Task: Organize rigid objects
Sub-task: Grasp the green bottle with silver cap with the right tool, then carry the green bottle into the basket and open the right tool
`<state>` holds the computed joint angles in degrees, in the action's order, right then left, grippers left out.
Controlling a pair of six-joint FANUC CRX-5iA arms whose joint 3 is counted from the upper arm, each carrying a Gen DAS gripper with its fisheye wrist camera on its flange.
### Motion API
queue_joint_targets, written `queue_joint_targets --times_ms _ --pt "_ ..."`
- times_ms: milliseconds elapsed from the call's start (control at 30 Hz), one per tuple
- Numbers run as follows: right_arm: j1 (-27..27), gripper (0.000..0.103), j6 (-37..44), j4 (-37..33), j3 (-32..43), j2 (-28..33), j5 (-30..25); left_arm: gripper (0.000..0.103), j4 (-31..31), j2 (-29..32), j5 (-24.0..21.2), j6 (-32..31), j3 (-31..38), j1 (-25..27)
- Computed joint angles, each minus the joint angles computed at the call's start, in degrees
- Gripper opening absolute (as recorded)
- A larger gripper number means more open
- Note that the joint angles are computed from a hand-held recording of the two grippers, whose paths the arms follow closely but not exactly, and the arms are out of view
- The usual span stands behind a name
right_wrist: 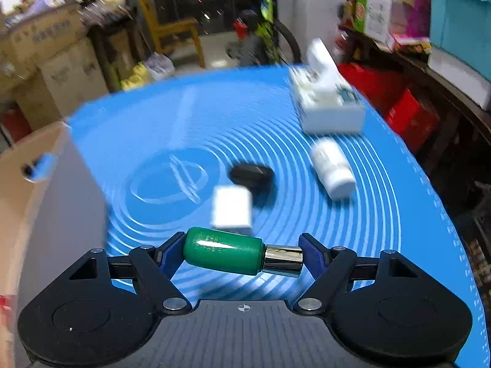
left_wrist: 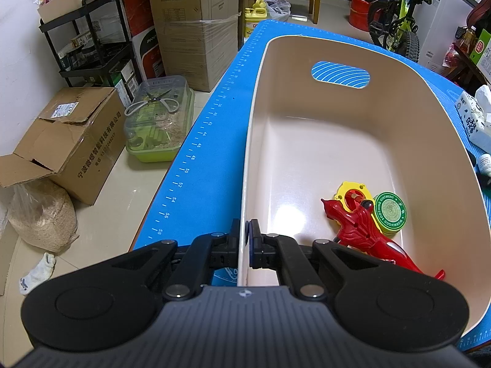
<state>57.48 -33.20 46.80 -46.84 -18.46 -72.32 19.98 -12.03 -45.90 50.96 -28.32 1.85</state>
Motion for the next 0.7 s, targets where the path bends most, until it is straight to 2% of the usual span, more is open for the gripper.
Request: queue_joint_targets --times_ms 167,433,533,700 --pt "2.4 0.079 -1.3 7.2 0.3 -0.4 -0.8 0.006 0.0 0.0 0.0 -0.1 0.0 0.0" --pt "1.8 0.079 3.9 17.2 2.9 3.0 3.8 0.007 -0.1 0.0 0.0 -0.1 0.1 0.1" --pt "0.7 0.079 8.2 18.2 5.0 5.5 7.2 0.007 -0.2 0.0 -0.2 -0.3 0.2 0.3" --pt "-0.5 0.079 16.5 15.1 9.4 9.1 12.0 0.007 -0.2 0.0 -0.2 -0.2 0.2 0.2"
